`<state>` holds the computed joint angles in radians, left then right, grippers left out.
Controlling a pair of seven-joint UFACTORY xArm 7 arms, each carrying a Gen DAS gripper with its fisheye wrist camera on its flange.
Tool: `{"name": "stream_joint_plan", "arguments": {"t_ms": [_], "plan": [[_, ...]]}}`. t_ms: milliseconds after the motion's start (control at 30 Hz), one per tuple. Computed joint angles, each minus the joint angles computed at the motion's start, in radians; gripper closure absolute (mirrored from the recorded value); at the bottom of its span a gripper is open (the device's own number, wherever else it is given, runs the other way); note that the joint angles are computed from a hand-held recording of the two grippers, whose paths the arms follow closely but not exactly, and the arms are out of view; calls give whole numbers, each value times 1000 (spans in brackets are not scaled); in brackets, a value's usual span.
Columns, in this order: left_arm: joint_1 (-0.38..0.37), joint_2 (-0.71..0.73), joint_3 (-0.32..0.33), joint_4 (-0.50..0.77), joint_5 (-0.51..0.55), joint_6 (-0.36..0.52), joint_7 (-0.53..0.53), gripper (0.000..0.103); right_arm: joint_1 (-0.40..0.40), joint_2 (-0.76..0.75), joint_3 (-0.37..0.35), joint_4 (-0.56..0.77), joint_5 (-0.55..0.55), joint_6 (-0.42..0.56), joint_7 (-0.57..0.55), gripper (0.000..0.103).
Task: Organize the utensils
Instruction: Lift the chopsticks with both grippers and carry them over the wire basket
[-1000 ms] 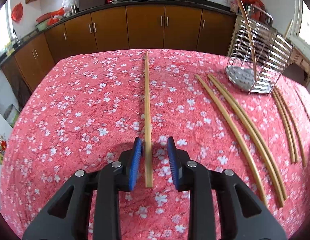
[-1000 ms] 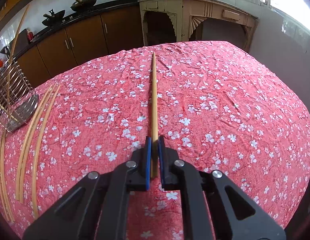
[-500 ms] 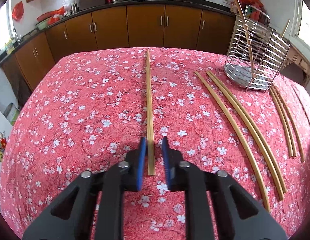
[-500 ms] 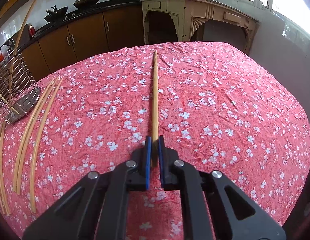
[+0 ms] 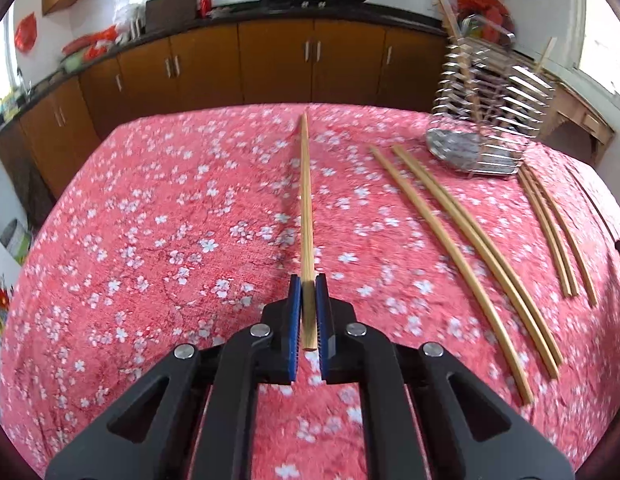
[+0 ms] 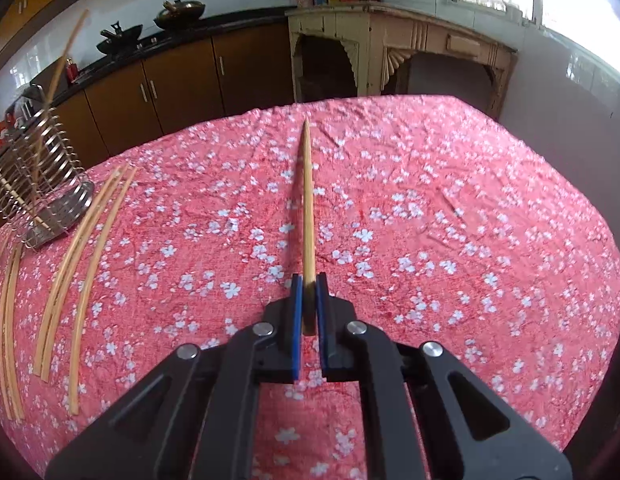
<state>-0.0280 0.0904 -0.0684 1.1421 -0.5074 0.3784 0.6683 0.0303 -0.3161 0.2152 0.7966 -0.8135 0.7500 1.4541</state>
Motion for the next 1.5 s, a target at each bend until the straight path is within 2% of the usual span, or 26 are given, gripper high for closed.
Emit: {"name": "stream_joint_plan", "arguments": {"t_ms": [100,300,500,633,1033,1333,1500], "plan": [[8,-38,-5,-18,-87,-5,80,96,0,-44,19,-5,-36,6,14,95],[-24,-132,28,-32,-395,-35,346,96,-21,-127,63,-8,-102,5,47,95],[-83,-181,70,-16,-607,-74,497,96,-44,-169,108,22,-154,0,69,95],[-108,-196,79,-4,-694,-105,566,96,-58,-181,130,52,-186,-4,75,95],[-112,-179,76,88,-781,-127,584,96,-90,-178,129,139,-215,-104,78,95],[-123,-199,74,125,-794,-121,583,96,-125,-181,142,213,-204,-195,26,95],[-135,-201,72,156,-774,-107,543,96,-147,-155,147,291,-168,-265,-21,95]]}}
